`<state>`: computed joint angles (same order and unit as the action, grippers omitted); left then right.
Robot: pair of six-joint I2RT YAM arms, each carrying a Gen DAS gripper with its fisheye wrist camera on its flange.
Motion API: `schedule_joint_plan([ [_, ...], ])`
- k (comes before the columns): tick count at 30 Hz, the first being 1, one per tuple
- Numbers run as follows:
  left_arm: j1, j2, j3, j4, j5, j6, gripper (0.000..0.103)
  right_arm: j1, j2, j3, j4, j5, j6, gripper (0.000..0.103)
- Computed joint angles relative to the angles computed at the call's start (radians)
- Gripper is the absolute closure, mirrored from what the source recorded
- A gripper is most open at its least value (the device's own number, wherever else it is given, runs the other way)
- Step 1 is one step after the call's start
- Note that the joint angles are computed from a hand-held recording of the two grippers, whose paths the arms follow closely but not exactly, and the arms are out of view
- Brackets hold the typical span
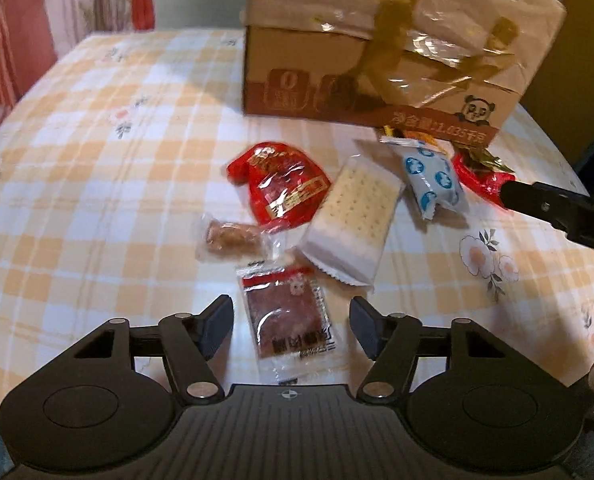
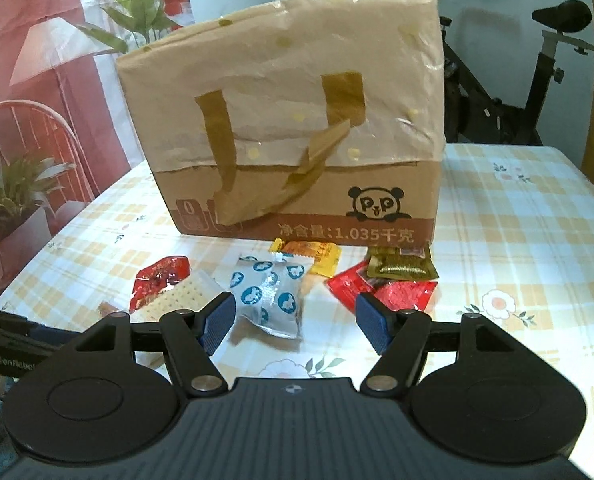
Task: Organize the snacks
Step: 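Move both tools back down to the remaining snacks, then grasp the small clear meat pack with left tool while right tool grasps blue-white pack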
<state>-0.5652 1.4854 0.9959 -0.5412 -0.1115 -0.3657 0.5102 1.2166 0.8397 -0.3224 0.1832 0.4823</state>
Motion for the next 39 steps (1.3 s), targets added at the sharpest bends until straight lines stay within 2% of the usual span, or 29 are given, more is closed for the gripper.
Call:
schedule_joint_plan([
  [1,-0.008,0.003,-0.001,0.004,-0.013,0.011,0.037,0.0,0.005,0.001,0.001,-0.001,0.004,0.033],
  [4,-0.022,0.003,-0.008,0.02,-0.069,0.032,0.056,0.0,0.013,-0.002,0.003,-0.006,0.008,0.033],
  [8,0.006,-0.009,-0.023,0.045,-0.057,0.012,0.06,-0.004,0.016,-0.006,0.001,-0.011,0.013,0.033],
  [15,0.01,-0.047,-0.025,0.073,-0.117,-0.014,0.061,-0.017,0.038,-0.011,0.006,-0.027,0.02,0.033],
  [19,0.015,-0.075,-0.041,0.101,-0.129,-0.019,0.061,-0.033,0.079,0.007,0.052,-0.066,0.012,0.033],
  [24,0.029,-0.101,-0.058,0.126,-0.123,-0.02,0.061,-0.051,0.21,0.08,0.123,-0.111,-0.022,0.033],
  [31,0.041,-0.118,-0.07,0.133,-0.125,-0.029,0.061,-0.034,0.381,0.196,0.106,-0.111,-0.069,0.035],
  [32,0.043,-0.117,-0.069,0.135,-0.124,-0.03,0.061,-0.03,0.373,0.176,0.128,-0.102,-0.063,0.039],
  [33,0.044,-0.113,-0.068,0.136,-0.122,-0.031,0.061,-0.026,0.362,0.158,0.141,-0.09,-0.057,0.048],
  [34,0.045,-0.11,-0.066,0.138,-0.119,-0.03,0.061,-0.02,0.349,0.143,0.145,-0.067,-0.051,0.051],
  [39,0.036,-0.091,-0.06,0.146,-0.107,-0.022,0.061,-0.008,0.227,0.003,0.194,-0.026,0.014,0.053],
])
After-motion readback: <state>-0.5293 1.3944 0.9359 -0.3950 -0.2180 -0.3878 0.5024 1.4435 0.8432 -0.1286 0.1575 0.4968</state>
